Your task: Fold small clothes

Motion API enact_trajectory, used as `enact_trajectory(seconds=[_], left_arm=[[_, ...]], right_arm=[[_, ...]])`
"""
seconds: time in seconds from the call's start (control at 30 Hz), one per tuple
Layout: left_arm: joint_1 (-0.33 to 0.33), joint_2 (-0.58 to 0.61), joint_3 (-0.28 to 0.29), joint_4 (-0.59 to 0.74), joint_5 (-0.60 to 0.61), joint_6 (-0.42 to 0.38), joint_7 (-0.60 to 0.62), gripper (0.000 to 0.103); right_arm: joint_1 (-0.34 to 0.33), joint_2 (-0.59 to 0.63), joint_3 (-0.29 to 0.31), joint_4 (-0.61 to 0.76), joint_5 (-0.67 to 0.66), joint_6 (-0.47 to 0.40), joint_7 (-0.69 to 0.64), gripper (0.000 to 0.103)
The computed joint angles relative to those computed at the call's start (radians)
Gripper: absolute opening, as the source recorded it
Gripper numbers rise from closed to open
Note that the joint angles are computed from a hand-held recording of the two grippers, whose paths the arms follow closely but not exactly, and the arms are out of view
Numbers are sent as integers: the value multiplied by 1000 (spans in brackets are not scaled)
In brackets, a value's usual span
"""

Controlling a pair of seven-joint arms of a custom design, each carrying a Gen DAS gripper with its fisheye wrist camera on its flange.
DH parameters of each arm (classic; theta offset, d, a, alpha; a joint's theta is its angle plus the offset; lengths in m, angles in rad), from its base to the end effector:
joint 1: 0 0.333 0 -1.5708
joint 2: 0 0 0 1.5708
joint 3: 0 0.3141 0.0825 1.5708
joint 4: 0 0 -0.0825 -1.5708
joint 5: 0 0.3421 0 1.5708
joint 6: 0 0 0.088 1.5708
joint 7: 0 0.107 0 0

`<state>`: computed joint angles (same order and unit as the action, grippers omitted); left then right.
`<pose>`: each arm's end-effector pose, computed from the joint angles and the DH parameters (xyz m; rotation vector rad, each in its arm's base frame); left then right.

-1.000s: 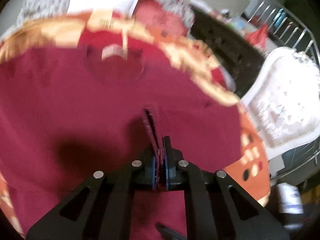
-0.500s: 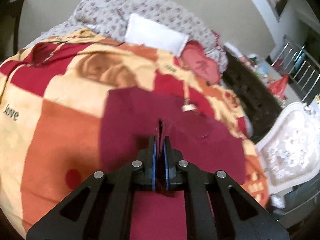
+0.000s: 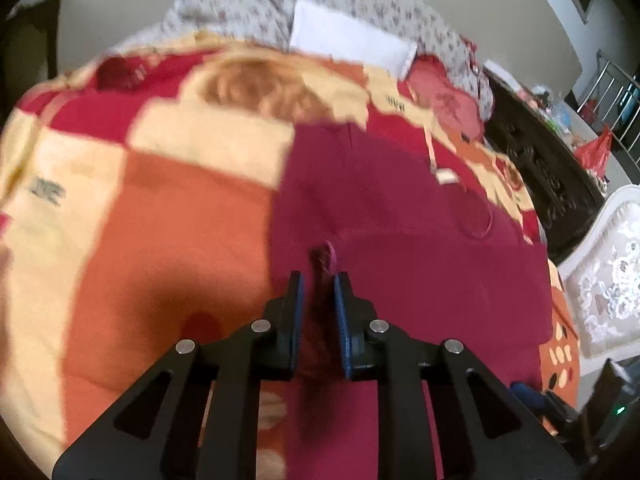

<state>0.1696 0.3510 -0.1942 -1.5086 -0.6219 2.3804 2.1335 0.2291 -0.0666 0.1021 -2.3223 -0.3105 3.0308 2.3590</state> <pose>0.6658 -0.0009 0.5380 -1.7496 2.1676 -1.1233 0.4783 0.1899 0.4814 -1.5563 1.8269 -0.4113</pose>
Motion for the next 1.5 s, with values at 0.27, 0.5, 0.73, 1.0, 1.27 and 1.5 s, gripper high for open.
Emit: enact_trajectory(seconds=[0.27, 0.5, 0.73, 1.0, 1.27, 1.5], left_arm=[[-71, -46, 5, -76, 48, 89, 31, 15], [-76, 101, -10, 53, 166, 8, -164, 15], [-66, 48, -25, -16, 154, 54, -79, 15], [-95, 65, -16, 75, 143, 103, -101, 15], [-97, 184, -32, 194, 249, 8, -194, 15], [-125, 179, -7, 237, 326, -41, -237, 15]], right_arm=[[-152, -41, 49, 131, -256, -177, 77, 30], [-102, 106, -54, 220, -119, -241, -208, 26], [-73, 82, -88, 169, 18, -163, -312, 26], [-85, 104, -93, 330, -12, -196, -252, 28], [-83, 294, -120, 512, 115, -351, -332, 29], [-59, 295, -135, 591, 169, -513, -334, 33]])
